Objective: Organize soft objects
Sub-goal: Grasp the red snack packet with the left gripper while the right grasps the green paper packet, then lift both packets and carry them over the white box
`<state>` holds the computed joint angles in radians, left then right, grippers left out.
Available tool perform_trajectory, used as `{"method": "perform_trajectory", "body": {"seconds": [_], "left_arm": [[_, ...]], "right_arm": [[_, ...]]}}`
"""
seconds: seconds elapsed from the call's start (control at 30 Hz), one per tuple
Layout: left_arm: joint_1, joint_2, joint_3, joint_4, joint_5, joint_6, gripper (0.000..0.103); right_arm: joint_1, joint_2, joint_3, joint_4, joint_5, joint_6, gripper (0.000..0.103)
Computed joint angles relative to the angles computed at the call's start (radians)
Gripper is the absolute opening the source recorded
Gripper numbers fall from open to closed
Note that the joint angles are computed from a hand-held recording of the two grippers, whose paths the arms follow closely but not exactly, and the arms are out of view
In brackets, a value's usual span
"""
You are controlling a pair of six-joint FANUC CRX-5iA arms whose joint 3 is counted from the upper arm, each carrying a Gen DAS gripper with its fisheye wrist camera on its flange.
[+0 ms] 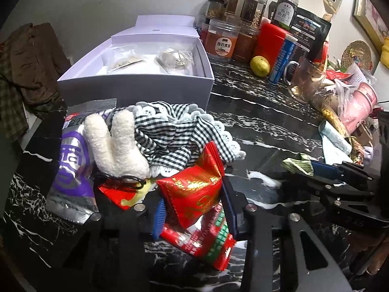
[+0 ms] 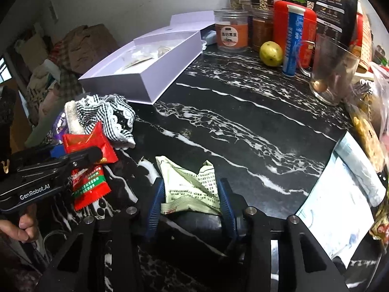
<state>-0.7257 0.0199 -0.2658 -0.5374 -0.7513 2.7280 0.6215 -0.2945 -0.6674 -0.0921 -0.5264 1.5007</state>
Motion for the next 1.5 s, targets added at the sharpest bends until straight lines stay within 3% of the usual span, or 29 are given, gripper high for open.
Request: {"method": "perform_trajectory", "body": {"seconds": [0.43, 0.97, 1.23, 1.5], "left_arm": [[-0.036, -0.067, -0.029, 0.012, 0.023, 0.011, 0.040], [-0.097, -0.108, 0.017, -0.088, -0.016, 0.048, 0.040], [-0.106, -0.132, 0.042, -0.138, -0.016, 0.060, 0.040], [-0.141, -0.146, 0.107, -0.268, -0.083, 0.088, 0.040]], "right_arm": [[-0.021, -0.046, 0.012, -0.107, -0.035, 0.083, 0.043], [0.027, -0.214, -0.035, -0.035, -0.033, 0.010, 0.043], [-0.001, -0.247, 0.013, -0.091, -0.055, 0.095, 0.043], [-0.048, -0.222, 0.098, -0.193, -0.060, 0.247, 0.043]]}}
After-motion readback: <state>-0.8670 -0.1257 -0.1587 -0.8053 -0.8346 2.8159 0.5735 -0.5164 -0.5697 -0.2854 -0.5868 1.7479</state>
